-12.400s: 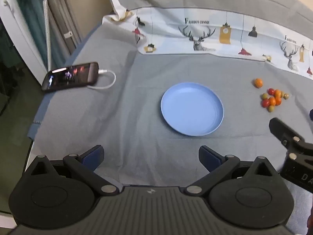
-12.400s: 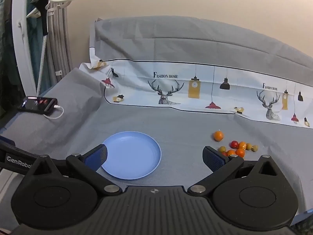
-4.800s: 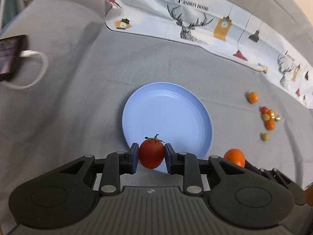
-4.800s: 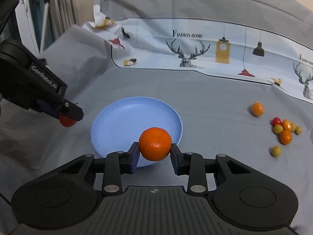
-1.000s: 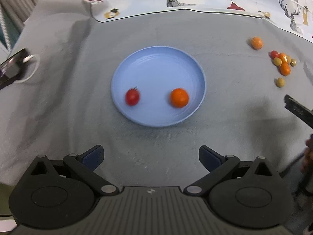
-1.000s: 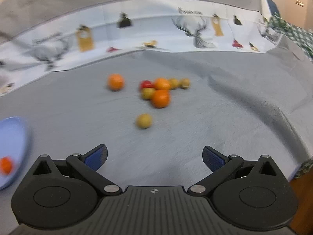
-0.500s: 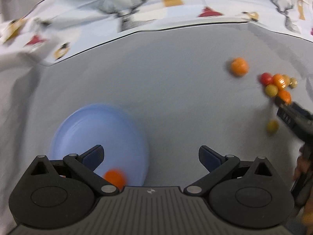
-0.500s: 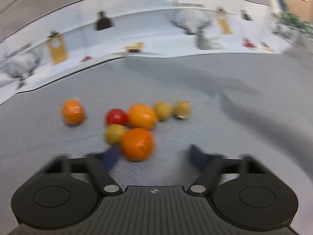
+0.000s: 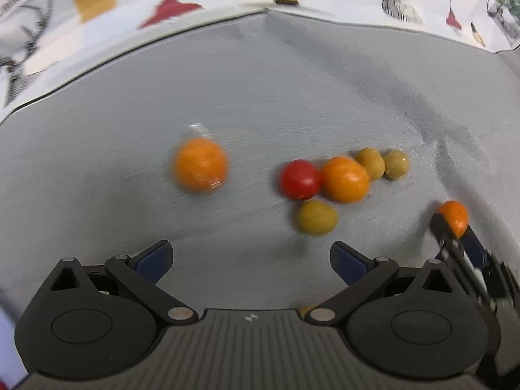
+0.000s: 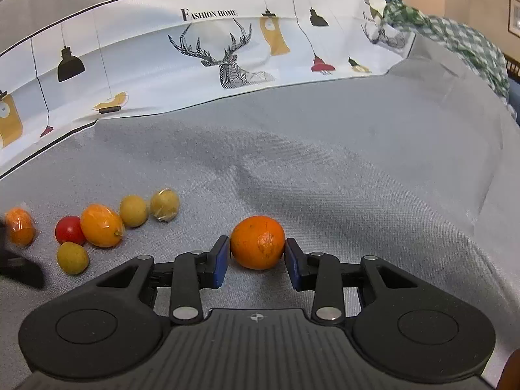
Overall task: Organize fruits
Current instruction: 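Grasp a mandarin with the right tool while the left tool grasps a yellow fruit, then carry the mandarin and yellow fruit over the blue plate with both tools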
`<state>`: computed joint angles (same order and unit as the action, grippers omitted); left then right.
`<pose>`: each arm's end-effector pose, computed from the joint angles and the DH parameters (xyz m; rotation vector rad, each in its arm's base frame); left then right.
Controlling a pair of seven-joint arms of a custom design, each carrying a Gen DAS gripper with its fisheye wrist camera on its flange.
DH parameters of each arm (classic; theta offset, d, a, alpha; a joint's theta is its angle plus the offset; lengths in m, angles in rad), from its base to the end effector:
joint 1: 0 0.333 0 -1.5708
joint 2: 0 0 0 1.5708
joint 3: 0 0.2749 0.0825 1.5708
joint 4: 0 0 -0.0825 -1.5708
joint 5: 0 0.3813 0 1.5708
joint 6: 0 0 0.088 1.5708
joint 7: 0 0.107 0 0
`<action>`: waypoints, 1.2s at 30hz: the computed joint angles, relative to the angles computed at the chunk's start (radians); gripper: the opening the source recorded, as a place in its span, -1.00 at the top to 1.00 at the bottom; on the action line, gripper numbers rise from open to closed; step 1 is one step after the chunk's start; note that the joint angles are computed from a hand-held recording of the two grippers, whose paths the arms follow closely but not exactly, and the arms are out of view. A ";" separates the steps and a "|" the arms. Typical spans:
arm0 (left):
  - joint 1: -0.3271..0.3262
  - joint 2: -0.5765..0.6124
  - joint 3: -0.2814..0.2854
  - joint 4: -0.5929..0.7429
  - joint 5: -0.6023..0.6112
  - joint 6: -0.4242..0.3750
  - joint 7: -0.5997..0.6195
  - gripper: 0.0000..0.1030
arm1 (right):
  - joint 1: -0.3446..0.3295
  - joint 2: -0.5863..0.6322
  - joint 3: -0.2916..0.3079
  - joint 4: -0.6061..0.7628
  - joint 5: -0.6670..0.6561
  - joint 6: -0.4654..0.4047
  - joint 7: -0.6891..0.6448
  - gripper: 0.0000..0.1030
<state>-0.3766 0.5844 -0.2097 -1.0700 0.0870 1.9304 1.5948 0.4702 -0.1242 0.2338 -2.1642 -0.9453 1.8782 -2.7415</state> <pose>0.6255 -0.3565 0.4940 -1.4272 2.6368 -0.3969 0.4265 0.2843 0.4253 -0.8635 2.4116 -1.1677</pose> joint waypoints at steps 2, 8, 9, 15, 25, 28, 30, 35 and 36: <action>-0.031 0.068 0.007 0.091 0.023 -0.041 -0.016 -0.99 | -0.002 0.005 -0.005 -0.001 0.013 0.006 -0.009 0.21; -0.047 0.089 0.013 0.102 0.019 0.010 -0.079 -0.61 | -0.003 0.026 -0.008 0.014 0.010 -0.002 -0.013 0.20; -0.037 0.071 0.005 0.072 0.006 0.038 -0.074 -0.16 | -0.002 0.029 -0.008 0.017 0.009 -0.006 -0.013 0.20; -0.004 0.024 -0.013 0.020 -0.046 0.042 -0.031 0.40 | 0.000 0.005 -0.010 -0.007 -0.004 0.012 0.035 0.28; 0.143 -0.406 -0.012 -0.427 -0.168 0.114 0.036 0.40 | 0.003 -0.020 0.024 -0.036 -0.150 0.012 0.142 0.28; 0.195 -0.559 0.021 -0.540 -0.184 0.079 0.064 0.40 | 0.025 -0.010 0.044 -0.004 -0.173 -0.050 0.116 0.28; 0.225 -0.663 0.044 -0.618 -0.177 0.066 0.077 0.40 | 0.054 0.001 0.066 0.045 -0.160 -0.134 0.088 0.28; 0.300 -0.889 0.114 -0.782 -0.161 0.003 0.116 0.40 | 0.157 -0.038 0.137 0.119 -0.199 -0.186 0.042 0.28; 0.314 -0.926 0.127 -0.806 -0.163 -0.016 0.120 0.40 | 0.177 -0.052 0.149 0.122 -0.198 -0.156 0.040 0.28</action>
<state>-0.0623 -0.3415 -0.0826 -1.8763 -0.0755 1.9143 1.7150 0.6476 -0.1764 0.3827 -2.0418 -1.1429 1.7225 -2.7016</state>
